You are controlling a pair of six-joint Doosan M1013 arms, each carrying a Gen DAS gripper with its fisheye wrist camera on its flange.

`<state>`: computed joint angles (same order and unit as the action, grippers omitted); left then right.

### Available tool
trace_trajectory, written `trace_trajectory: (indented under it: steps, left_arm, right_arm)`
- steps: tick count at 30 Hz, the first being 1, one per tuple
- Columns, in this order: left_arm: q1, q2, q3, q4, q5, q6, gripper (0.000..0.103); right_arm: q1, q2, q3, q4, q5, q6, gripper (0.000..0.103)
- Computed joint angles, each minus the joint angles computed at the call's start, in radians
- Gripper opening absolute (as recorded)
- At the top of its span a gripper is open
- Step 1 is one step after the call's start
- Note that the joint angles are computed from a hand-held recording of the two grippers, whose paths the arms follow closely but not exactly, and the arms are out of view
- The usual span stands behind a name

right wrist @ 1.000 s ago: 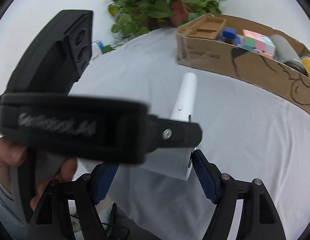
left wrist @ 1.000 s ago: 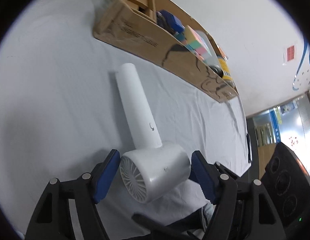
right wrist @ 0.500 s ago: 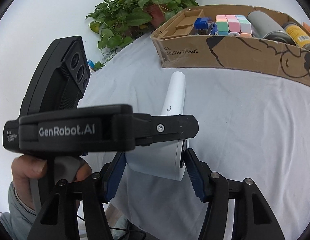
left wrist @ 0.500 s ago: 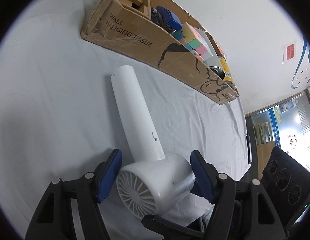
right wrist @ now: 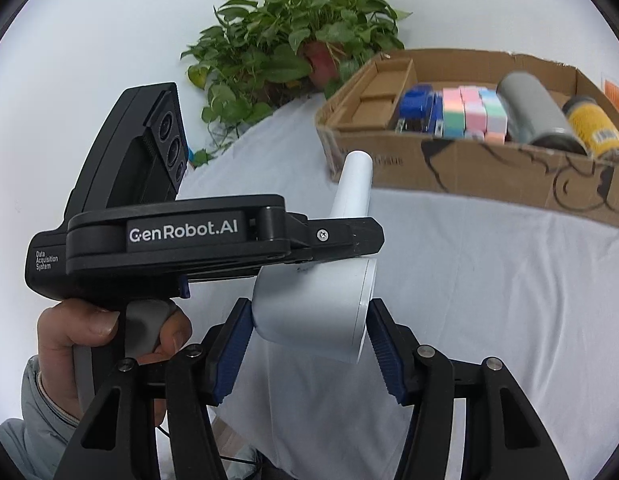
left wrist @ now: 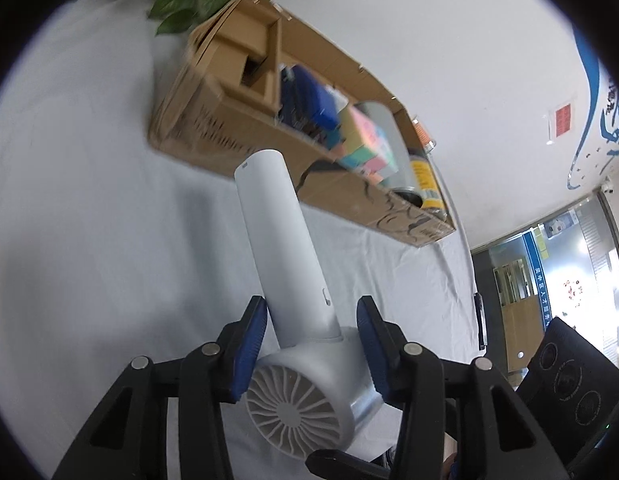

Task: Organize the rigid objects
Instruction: 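Carry the hair dryer into the tray's side compartment and release it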

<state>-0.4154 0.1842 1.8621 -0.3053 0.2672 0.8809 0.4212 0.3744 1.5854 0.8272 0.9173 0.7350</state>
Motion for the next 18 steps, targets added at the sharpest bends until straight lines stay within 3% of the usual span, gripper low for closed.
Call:
trace_trajectory:
  steps: [6, 10, 18]
  left_arm:
    - [0.064, 0.008, -0.106, -0.006, 0.053, 0.145, 0.046]
    - [0.129, 0.036, -0.201, -0.047, 0.103, 0.270, 0.046]
    - [0.292, 0.184, -0.376, -0.331, 0.270, 0.589, 0.046]
  right_arm:
    - [0.012, 0.030, -0.115, 0.020, -0.032, 0.015, 0.056]
    - [0.031, 0.095, -0.263, 0.006, -0.039, 0.068, 0.056]
    - [0.078, 0.370, -0.721, -0.186, 0.126, 0.404, 0.056]
